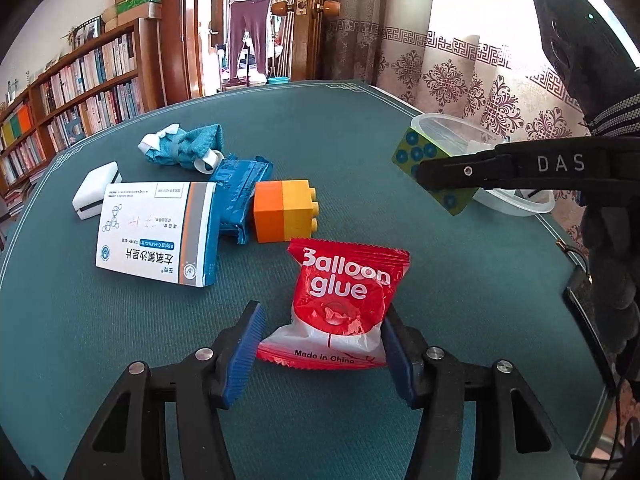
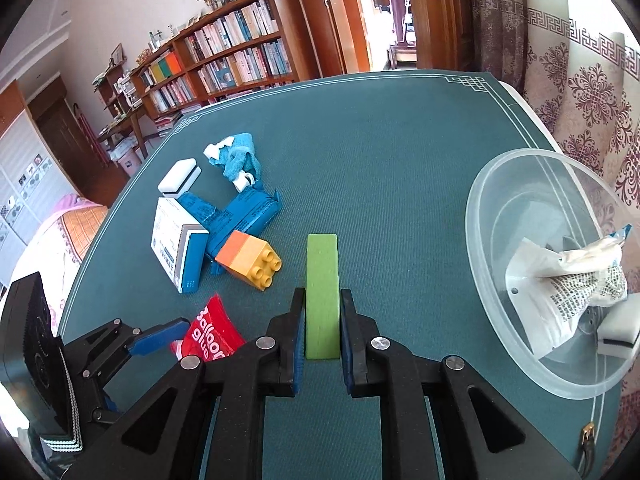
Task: Organize objects
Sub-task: 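Carry the green brick into the bowl and open the right gripper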
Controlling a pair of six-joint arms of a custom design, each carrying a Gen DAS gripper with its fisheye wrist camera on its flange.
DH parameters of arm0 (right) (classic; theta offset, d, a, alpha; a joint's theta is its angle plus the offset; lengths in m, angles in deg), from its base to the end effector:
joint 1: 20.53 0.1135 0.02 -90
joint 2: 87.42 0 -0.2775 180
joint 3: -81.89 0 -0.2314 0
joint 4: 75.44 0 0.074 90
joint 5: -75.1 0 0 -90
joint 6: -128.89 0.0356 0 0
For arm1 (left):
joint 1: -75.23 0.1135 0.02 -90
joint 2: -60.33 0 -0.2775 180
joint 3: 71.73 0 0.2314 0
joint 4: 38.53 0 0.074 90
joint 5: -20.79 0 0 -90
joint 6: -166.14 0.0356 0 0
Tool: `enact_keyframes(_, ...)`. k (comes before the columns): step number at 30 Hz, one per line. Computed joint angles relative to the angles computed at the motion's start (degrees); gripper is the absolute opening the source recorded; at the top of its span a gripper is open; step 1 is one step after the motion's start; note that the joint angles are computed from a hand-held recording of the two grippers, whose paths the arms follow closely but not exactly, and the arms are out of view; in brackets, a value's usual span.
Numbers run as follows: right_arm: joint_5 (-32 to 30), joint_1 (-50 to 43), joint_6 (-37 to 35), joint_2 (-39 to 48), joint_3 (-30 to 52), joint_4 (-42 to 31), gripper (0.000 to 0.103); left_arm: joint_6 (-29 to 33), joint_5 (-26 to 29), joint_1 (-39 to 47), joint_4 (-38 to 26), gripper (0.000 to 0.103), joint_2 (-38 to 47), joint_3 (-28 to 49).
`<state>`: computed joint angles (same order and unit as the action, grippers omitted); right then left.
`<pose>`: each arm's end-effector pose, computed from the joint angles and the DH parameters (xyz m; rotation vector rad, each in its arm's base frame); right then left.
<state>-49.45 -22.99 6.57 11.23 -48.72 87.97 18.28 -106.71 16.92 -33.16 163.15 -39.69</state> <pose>0.2557 0.0092 0.1182 -0.8070 2.3793 0.5837 0.1237 -0.1590 0.0726 -0.1660 2.3709 -0.0131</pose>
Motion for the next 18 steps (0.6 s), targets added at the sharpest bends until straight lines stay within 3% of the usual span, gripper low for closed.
enact_keyframes(9, -6.96, -14.02, -8.83, 0.31, 5.46, -10.23, 0.015, 2.07, -0.84, -1.29, -5.94, 0.06, -3.32, 4.51)
enact_keyframes(18, -6.36, -23.4, -14.53, 5.5, 14.36, -15.63, 0.015, 6.87, 0.46, 0.38, -6.74, 0.06, -2.68, 9.76)
